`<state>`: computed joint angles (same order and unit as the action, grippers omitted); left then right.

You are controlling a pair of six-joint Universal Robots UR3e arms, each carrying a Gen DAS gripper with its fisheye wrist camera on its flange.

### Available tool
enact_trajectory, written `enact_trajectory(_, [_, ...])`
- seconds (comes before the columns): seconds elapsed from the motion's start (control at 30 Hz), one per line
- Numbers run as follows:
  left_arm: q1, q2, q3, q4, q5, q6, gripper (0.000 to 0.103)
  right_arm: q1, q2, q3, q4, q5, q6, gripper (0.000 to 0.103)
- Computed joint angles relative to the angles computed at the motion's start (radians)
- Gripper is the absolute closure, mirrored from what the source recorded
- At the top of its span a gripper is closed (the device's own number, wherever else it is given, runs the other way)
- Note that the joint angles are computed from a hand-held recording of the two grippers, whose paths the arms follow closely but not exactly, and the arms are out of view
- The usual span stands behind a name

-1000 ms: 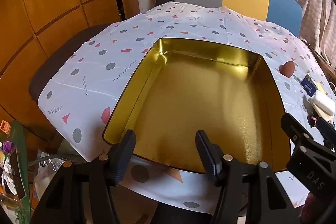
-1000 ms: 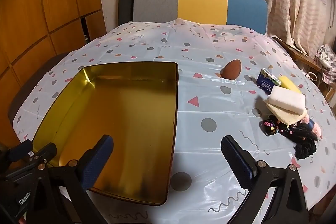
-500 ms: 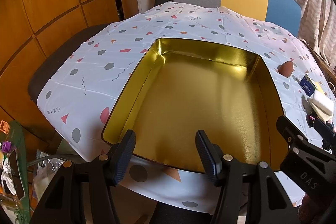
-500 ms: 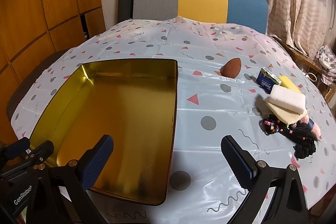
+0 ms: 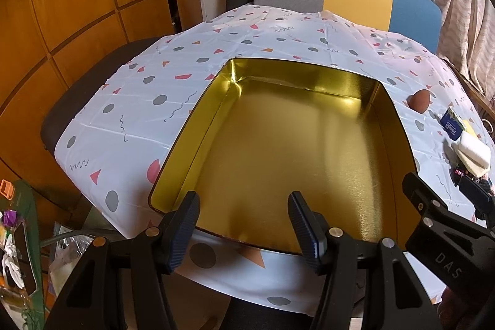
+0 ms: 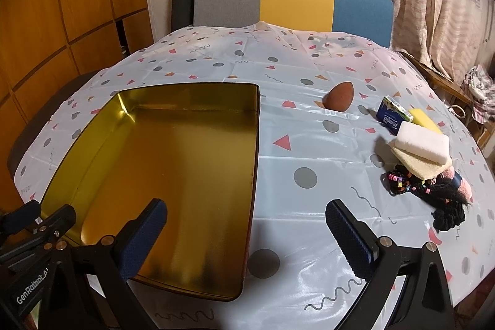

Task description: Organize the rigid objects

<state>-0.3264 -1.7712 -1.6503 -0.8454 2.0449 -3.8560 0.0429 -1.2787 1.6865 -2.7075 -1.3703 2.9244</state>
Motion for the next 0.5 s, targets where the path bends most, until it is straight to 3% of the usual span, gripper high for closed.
enact_trajectory(0.5, [0.001,-0.005,0.0,-0.005,-0.01,-0.004,0.043,-0.008,0.0,0.005,-0.003,0.005,0.001,0.0])
